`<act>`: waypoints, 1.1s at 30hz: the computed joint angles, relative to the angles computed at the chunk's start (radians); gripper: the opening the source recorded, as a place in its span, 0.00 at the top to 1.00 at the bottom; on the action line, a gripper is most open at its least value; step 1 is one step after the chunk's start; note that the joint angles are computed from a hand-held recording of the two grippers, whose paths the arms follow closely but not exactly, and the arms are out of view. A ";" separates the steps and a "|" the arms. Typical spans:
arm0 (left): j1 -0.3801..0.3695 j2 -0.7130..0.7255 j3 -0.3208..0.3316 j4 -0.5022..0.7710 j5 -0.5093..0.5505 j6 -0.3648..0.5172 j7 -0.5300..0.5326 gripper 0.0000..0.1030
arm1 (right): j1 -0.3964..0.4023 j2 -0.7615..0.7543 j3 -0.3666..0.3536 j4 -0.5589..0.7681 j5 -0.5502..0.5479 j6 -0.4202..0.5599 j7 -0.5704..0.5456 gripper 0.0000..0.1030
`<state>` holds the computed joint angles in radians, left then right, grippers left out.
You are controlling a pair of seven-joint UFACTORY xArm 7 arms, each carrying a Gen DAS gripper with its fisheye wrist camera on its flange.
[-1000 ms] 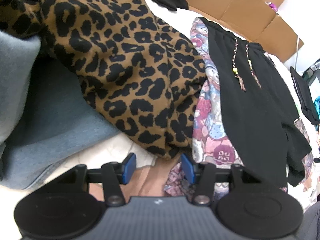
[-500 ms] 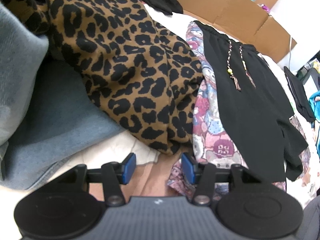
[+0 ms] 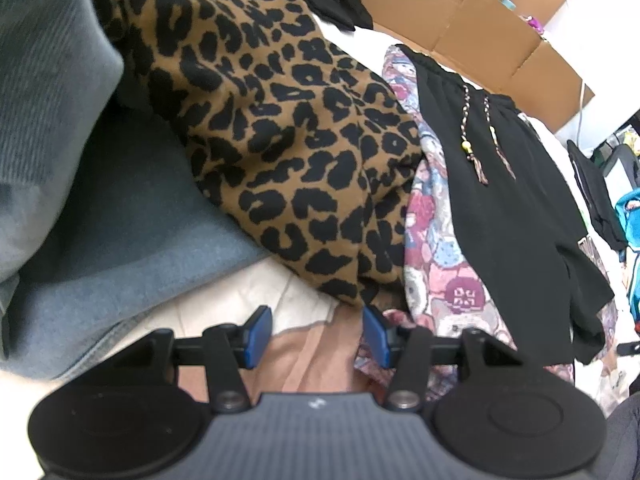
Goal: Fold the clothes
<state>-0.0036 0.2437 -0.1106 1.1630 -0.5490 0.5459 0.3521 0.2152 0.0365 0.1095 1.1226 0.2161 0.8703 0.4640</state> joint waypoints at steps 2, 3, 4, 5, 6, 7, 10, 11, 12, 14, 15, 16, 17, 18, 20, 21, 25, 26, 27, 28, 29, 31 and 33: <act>0.000 0.004 -0.002 0.004 -0.003 0.001 0.001 0.49 | 0.010 0.023 0.008 0.007 0.000 -0.016 0.026 0.50; 0.001 0.006 -0.002 0.006 -0.003 0.003 0.001 0.49 | 0.016 0.035 0.012 0.011 0.000 -0.024 0.040 0.50; 0.001 0.007 -0.001 0.008 -0.002 0.005 0.000 0.49 | 0.020 0.043 0.014 0.014 0.003 -0.034 0.049 0.50; 0.002 0.009 0.000 0.010 0.001 0.007 -0.002 0.49 | 0.023 0.050 0.016 0.016 0.006 -0.044 0.056 0.50; 0.002 0.009 0.000 0.010 0.003 0.009 -0.003 0.49 | 0.027 0.057 0.016 0.020 -0.007 -0.050 0.075 0.50; 0.003 0.009 0.001 0.010 0.004 0.011 -0.003 0.49 | 0.032 0.064 0.015 0.026 -0.024 -0.054 0.099 0.49; 0.005 0.013 0.002 0.011 0.007 0.014 -0.006 0.49 | 0.040 0.083 0.013 0.041 -0.054 -0.073 0.160 0.47; 0.006 0.014 0.002 0.011 0.006 0.015 -0.007 0.49 | 0.043 0.092 0.013 0.050 -0.066 -0.076 0.175 0.47; 0.006 0.015 0.001 0.010 0.006 0.013 -0.008 0.49 | 0.047 0.101 0.013 0.059 -0.081 -0.077 0.188 0.46; 0.004 0.018 0.000 0.010 0.007 0.009 -0.011 0.49 | 0.057 0.124 0.013 0.081 -0.118 -0.074 0.217 0.45; 0.004 0.019 0.000 0.009 0.009 0.007 -0.013 0.49 | 0.063 0.136 0.011 0.090 -0.138 -0.073 0.238 0.45; 0.003 0.020 -0.001 0.009 0.010 0.006 -0.014 0.49 | 0.068 0.148 0.008 0.099 -0.157 -0.070 0.260 0.45; 0.003 0.021 -0.001 0.010 0.011 0.006 -0.017 0.49 | 0.076 0.158 0.006 0.104 -0.183 -0.070 0.287 0.45; 0.003 0.022 -0.002 0.010 0.010 0.005 -0.018 0.49 | 0.086 0.167 0.003 0.109 -0.212 -0.071 0.316 0.45; 0.003 0.023 -0.003 0.011 0.012 0.005 -0.021 0.49 | 0.102 0.174 0.000 0.109 -0.273 -0.075 0.337 0.49; -0.002 0.021 -0.004 0.005 0.014 -0.003 -0.031 0.49 | 0.105 0.174 0.001 0.112 -0.292 -0.063 0.330 0.56; -0.017 0.016 -0.009 -0.014 0.021 -0.030 -0.062 0.49 | 0.091 0.151 0.011 0.120 -0.276 0.003 0.241 0.92; -0.015 0.016 -0.010 -0.014 0.020 -0.029 -0.061 0.49 | 0.077 0.135 0.012 0.117 -0.244 0.019 0.206 0.92; -0.014 0.016 -0.011 -0.014 0.018 -0.030 -0.059 0.49 | 0.067 0.120 0.012 0.119 -0.224 0.044 0.173 0.92; -0.014 0.017 -0.012 -0.014 0.015 -0.031 -0.058 0.49 | 0.059 0.106 0.011 0.125 -0.213 0.074 0.137 0.93; -0.013 0.017 -0.013 -0.014 0.013 -0.033 -0.056 0.49 | 0.053 0.094 0.012 0.137 -0.202 0.109 0.096 0.93; -0.012 0.019 -0.016 -0.014 0.007 -0.036 -0.052 0.49 | 0.041 0.075 0.013 0.163 -0.173 0.181 0.017 0.93; -0.011 0.020 -0.019 -0.016 0.001 -0.040 -0.047 0.49 | 0.035 0.060 0.012 0.191 -0.162 0.253 -0.045 0.93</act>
